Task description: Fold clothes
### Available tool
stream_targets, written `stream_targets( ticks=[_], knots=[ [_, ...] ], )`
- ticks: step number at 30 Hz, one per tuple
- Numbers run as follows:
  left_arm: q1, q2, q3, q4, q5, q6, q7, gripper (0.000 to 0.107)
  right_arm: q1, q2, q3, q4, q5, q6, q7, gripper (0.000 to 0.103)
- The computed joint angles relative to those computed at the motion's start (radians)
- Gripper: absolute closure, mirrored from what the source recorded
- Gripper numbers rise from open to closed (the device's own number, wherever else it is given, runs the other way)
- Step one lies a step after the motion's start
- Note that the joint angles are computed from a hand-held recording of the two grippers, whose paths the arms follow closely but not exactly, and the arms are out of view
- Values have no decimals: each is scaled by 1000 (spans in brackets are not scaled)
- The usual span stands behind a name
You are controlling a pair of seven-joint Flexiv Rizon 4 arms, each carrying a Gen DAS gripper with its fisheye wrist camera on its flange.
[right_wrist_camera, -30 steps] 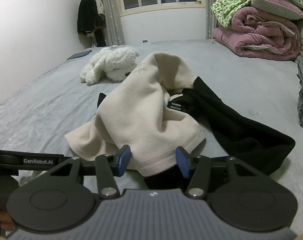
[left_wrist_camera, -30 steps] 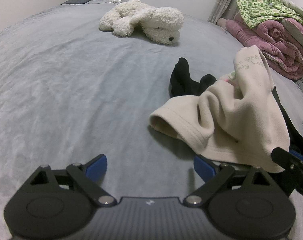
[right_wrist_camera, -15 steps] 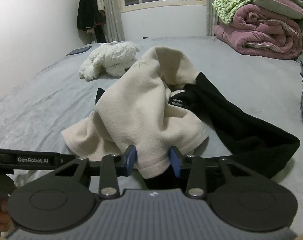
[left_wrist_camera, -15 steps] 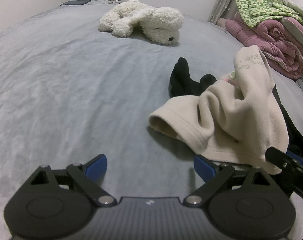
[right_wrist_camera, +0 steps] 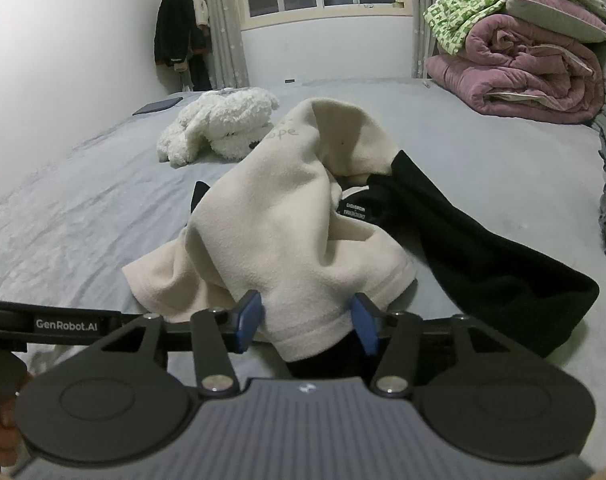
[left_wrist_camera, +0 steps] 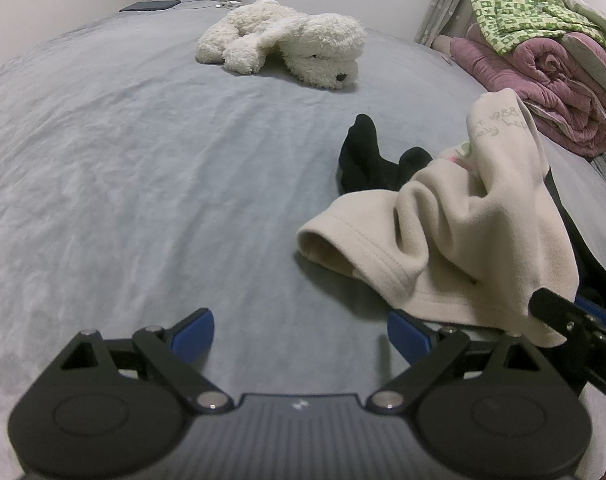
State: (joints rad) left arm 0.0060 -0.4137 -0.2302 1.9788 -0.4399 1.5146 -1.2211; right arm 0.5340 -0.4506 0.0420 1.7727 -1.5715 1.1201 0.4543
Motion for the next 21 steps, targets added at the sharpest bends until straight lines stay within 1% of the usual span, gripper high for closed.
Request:
stream_targets(
  ticks=[4, 16, 19, 21],
  knots=[
    [-1, 0, 2, -1, 3, -1, -2, 12, 1, -5, -1, -5, 2, 1, -4, 46],
    [-2, 0, 2, -1, 7, -1, -4, 12, 8, -19, -8, -16, -2, -9, -10, 46],
    [-1, 1, 2, 0, 7, -1, -4, 12, 9, -20, -8, -17, -1, -12, -13, 52],
    [-1, 1, 2, 0, 7, -1, -4, 12, 9, -21, -8, -18, 3, -11, -19, 58]
  ],
)
